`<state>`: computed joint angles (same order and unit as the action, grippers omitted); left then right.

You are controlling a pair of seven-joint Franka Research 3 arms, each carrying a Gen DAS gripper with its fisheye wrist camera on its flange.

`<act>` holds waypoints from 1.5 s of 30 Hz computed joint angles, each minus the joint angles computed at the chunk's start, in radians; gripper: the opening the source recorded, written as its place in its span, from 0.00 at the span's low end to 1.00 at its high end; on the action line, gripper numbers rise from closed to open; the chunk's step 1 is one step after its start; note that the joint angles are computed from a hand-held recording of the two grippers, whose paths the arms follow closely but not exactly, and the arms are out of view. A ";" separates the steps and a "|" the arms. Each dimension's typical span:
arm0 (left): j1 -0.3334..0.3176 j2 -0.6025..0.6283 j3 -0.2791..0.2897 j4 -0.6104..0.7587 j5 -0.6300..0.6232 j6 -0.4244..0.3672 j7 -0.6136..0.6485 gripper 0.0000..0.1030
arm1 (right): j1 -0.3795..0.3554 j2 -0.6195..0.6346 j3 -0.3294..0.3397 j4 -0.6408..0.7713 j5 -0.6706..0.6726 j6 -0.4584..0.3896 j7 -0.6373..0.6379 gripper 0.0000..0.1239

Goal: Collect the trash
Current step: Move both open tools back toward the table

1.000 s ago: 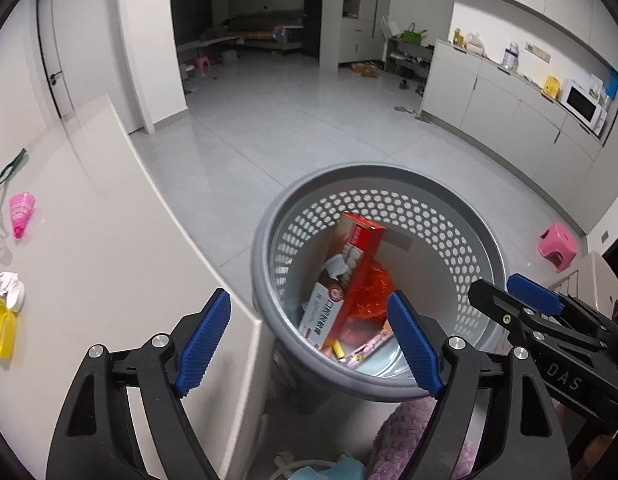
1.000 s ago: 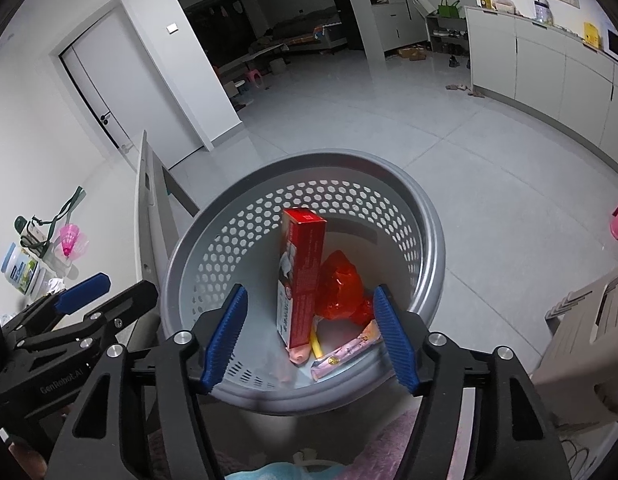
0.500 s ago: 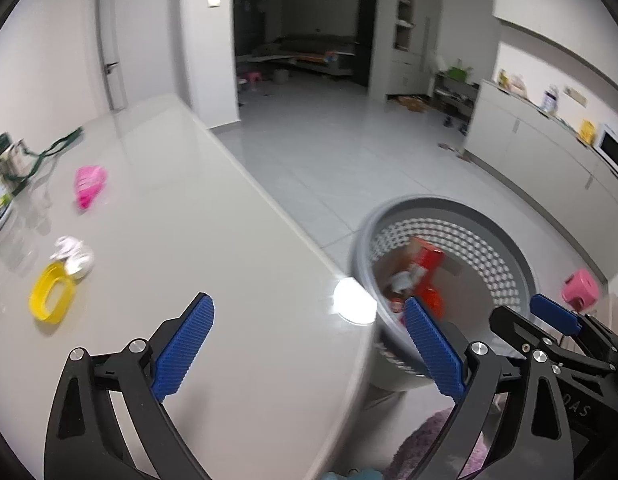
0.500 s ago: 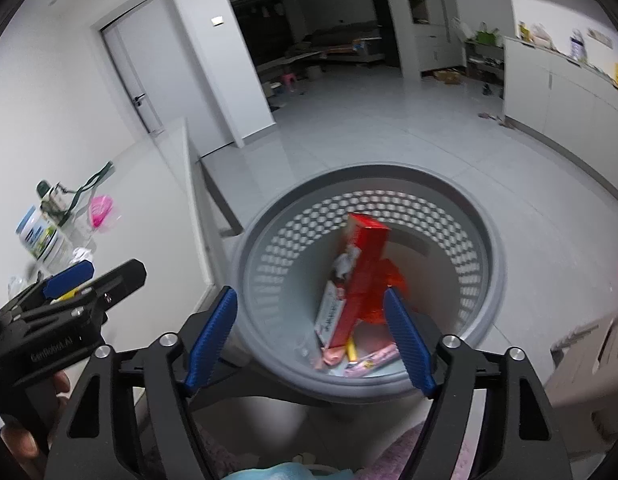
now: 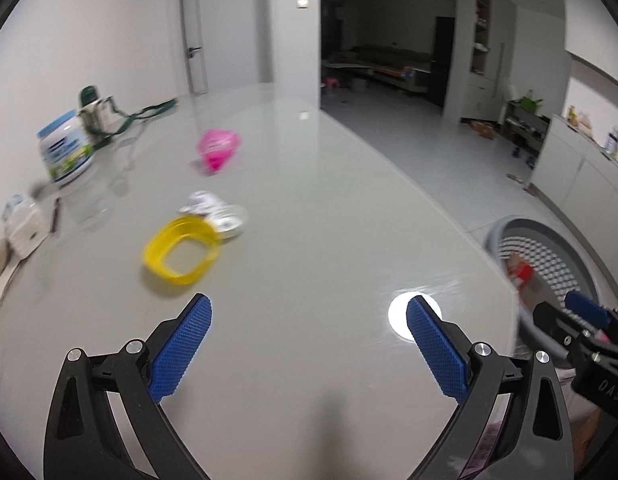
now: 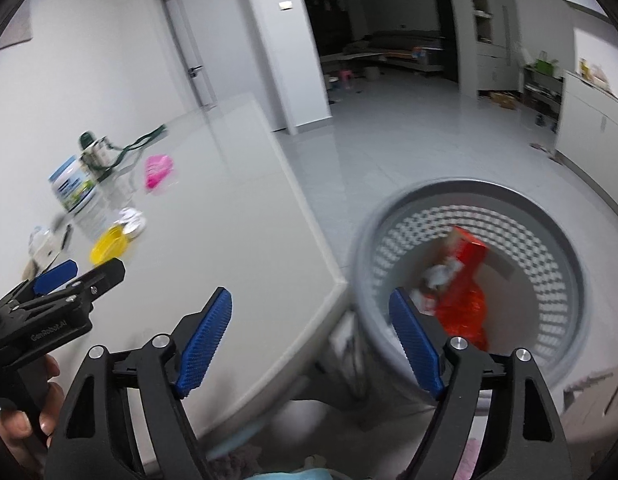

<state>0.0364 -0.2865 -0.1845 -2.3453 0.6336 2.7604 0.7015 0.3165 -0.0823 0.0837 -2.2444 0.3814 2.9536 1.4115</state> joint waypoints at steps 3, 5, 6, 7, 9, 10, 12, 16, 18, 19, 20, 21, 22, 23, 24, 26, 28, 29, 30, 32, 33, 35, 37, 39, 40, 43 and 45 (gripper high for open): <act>0.024 -0.037 0.017 -0.036 0.009 -0.015 -0.002 0.93 | 0.026 0.037 0.007 0.049 0.051 -0.016 -0.057 0.63; 0.041 -0.058 0.025 -0.056 0.013 -0.015 -0.005 0.93 | 0.038 0.064 0.017 0.084 0.067 -0.025 -0.081 0.63; 0.048 -0.066 0.028 -0.062 0.013 -0.017 -0.004 0.94 | 0.042 0.077 0.022 0.101 0.060 -0.029 -0.083 0.63; 0.058 -0.076 0.032 -0.072 0.014 -0.017 -0.006 0.94 | 0.044 0.087 0.026 0.113 0.049 -0.031 -0.079 0.63; 0.073 -0.092 0.041 -0.086 0.009 -0.015 -0.003 0.94 | 0.052 0.111 0.034 0.144 0.020 -0.047 -0.068 0.63; 0.078 -0.098 0.043 -0.092 0.005 -0.011 -0.002 0.94 | 0.056 0.125 0.039 0.164 0.018 -0.059 -0.072 0.63; 0.095 -0.106 0.050 -0.103 0.004 0.006 0.000 0.94 | 0.063 0.147 0.044 0.192 0.007 -0.072 -0.069 0.63; 0.115 -0.107 0.062 -0.111 -0.011 0.029 0.016 0.94 | 0.081 0.194 0.045 0.246 -0.052 -0.097 -0.031 0.63; 0.123 -0.107 0.067 -0.116 -0.023 0.040 0.028 0.94 | 0.090 0.220 0.045 0.278 -0.080 -0.112 -0.013 0.63; 0.129 -0.104 0.068 -0.116 -0.025 0.043 0.032 0.94 | 0.095 0.232 0.044 0.292 -0.094 -0.116 -0.005 0.63; 0.132 -0.105 0.068 -0.117 -0.029 0.043 0.036 0.94 | 0.097 0.239 0.045 0.299 -0.100 -0.117 -0.004 0.63; 0.135 -0.103 0.069 -0.117 -0.033 0.043 0.041 0.94 | 0.100 0.249 0.045 0.311 -0.108 -0.121 -0.001 0.63; 0.137 -0.099 0.072 -0.114 -0.040 0.041 0.049 0.94 | 0.103 0.263 0.047 0.328 -0.112 -0.127 -0.002 0.63; 0.139 -0.098 0.069 -0.112 -0.042 0.039 0.050 0.94 | 0.104 0.273 0.049 0.340 -0.111 -0.132 -0.005 0.63; 0.142 -0.094 0.068 -0.109 -0.043 0.038 0.053 0.94 | 0.104 0.283 0.051 0.354 -0.110 -0.139 -0.009 0.63; 0.150 -0.088 0.064 -0.102 -0.040 0.038 0.050 0.94 | 0.109 0.302 0.051 0.382 -0.116 -0.156 -0.010 0.63; 0.150 -0.078 0.067 -0.094 -0.047 0.039 0.054 0.94 | 0.115 0.320 0.048 0.409 -0.129 -0.173 -0.007 0.63; 0.148 -0.075 0.071 -0.091 -0.054 0.040 0.057 0.94 | 0.117 0.325 0.048 0.417 -0.132 -0.178 -0.007 0.63; 0.148 -0.072 0.074 -0.089 -0.058 0.044 0.061 0.94 | 0.117 0.332 0.048 0.427 -0.134 -0.184 -0.009 0.63; 0.151 -0.066 0.075 -0.085 -0.060 0.049 0.061 0.94 | 0.119 0.345 0.047 0.447 -0.139 -0.195 -0.011 0.63; 0.152 -0.063 0.077 -0.085 -0.063 0.054 0.063 0.94 | 0.119 0.349 0.046 0.453 -0.139 -0.199 -0.013 0.63; 0.148 -0.060 0.082 -0.086 -0.076 0.057 0.070 0.94 | 0.122 0.362 0.044 0.471 -0.145 -0.210 -0.010 0.63; 0.144 -0.055 0.088 -0.086 -0.091 0.057 0.081 0.94 | 0.121 0.374 0.044 0.487 -0.143 -0.221 -0.011 0.63; 0.151 -0.053 0.083 -0.085 -0.088 0.061 0.078 0.94 | 0.118 0.384 0.047 0.500 -0.136 -0.229 -0.016 0.63; 0.159 -0.054 0.077 -0.086 -0.078 0.063 0.068 0.94 | 0.116 0.388 0.048 0.506 -0.132 -0.234 -0.020 0.63; 0.165 -0.053 0.076 -0.086 -0.073 0.063 0.058 0.94 | 0.113 0.398 0.048 0.520 -0.127 -0.244 -0.031 0.63; 0.173 -0.052 0.072 -0.084 -0.064 0.061 0.047 0.94 | 0.105 0.406 0.054 0.534 -0.113 -0.263 -0.050 0.63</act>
<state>0.2093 -0.3384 -0.1127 -2.4293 0.5700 2.8218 0.7483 0.4215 0.3240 0.1377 -1.7104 0.2689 2.6905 1.3615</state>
